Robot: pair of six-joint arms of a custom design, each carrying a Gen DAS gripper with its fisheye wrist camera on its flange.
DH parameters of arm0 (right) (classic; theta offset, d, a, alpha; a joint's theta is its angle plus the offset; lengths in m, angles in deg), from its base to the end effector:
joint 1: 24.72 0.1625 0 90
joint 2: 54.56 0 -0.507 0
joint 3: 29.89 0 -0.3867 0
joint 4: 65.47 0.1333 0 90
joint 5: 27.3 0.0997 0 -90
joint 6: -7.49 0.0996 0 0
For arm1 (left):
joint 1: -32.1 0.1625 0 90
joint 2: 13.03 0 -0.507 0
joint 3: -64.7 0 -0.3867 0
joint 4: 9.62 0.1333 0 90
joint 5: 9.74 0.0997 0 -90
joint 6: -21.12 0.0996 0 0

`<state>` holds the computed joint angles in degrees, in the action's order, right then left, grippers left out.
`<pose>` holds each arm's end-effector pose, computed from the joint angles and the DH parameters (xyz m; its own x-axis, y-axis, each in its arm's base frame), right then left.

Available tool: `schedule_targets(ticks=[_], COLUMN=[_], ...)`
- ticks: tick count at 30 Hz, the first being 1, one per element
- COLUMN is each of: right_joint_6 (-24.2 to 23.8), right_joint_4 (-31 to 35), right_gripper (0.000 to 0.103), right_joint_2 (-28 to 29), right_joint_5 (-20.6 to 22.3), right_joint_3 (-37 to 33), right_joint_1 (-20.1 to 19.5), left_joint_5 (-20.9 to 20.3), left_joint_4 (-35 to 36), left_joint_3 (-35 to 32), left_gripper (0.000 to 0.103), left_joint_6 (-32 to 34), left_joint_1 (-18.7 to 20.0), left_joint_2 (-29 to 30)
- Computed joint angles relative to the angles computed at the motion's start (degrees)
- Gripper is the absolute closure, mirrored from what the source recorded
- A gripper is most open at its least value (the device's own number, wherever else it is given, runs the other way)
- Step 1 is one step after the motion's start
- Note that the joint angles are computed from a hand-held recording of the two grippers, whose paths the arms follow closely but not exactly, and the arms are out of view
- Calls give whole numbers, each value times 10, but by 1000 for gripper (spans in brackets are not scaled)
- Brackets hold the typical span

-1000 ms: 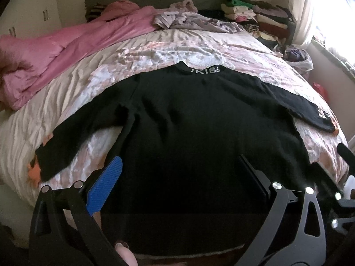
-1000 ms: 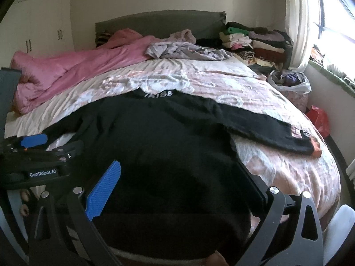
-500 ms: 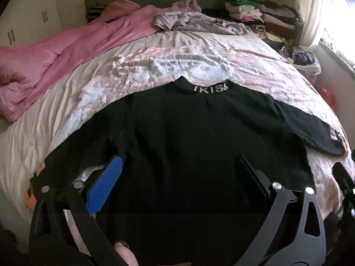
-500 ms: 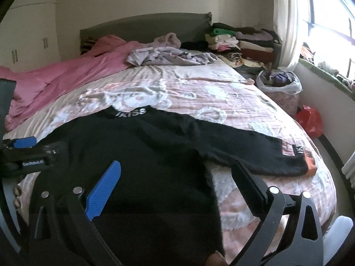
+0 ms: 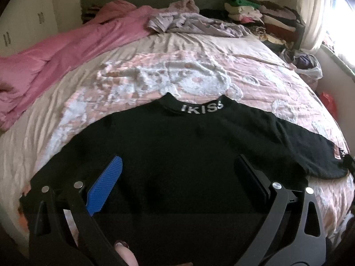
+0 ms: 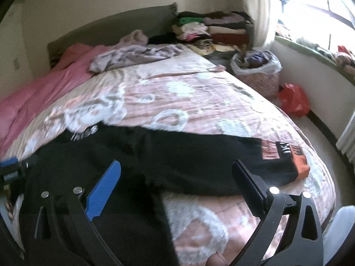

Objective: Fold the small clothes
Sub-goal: 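Move the right gripper to the orange-patched sleeve cuff, then grasp the orange cuff with the right gripper and lift the sleeve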

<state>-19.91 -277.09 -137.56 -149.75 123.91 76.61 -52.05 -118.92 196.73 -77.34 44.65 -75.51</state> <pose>0.1406 -0.2952 0.3247 -0.7500 -0.0702 0.6577 -0.5286 0.6613 -0.5322 -0.3275 -0.2849 0.1303 -0.6775 -0.2523 -0.6909 0.3124 0.7517 -0.5808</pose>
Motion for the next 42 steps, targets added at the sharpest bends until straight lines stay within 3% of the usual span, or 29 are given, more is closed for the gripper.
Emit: schedule_targets(ticks=[12,20,24,30,33,34,36,38,39,41,42], right_joint_6=[41,78,85,119,120,116,105,92,88,75,67], right_joint_4=[0,23,55,147,128,129,119,102,102,83,71], right_gripper=[4,4,4,4,5,8,31,61,66,87,89], right_joint_2=[-45,-89,-98,-96,-81,-81,-80,-81,-86,-95,-97], right_joint_5=[25,66,80,141,152,170,185,204,220,252,262], right_joint_3=[-41,-49,-54,-81,-82,-82,-80,-76,-73,-62,-57], right_joint_1=[-148,-267,-301,-350,-351,-353,-348,-347,-351,-357,-355], left_joint_5=[12,15,18,19,19,19,19,17,17,17,17], left_joint_4=[-106,-113,-124,-130,-139,-143,-145,-151,-144,-141,-142], left_joint_3=[28,31,34,36,39,41,41,44,42,43,44], left_gripper=[9,9,9,9,9,9,9,9,9,9,9], left_joint_6=[57,61,71,76,79,81,81,82,80,76,74], left_joint_1=[30,35,34,41,42,42,42,42,42,40,39], left_joint_2=[38,58,65,74,75,76,77,77,77,76,75])
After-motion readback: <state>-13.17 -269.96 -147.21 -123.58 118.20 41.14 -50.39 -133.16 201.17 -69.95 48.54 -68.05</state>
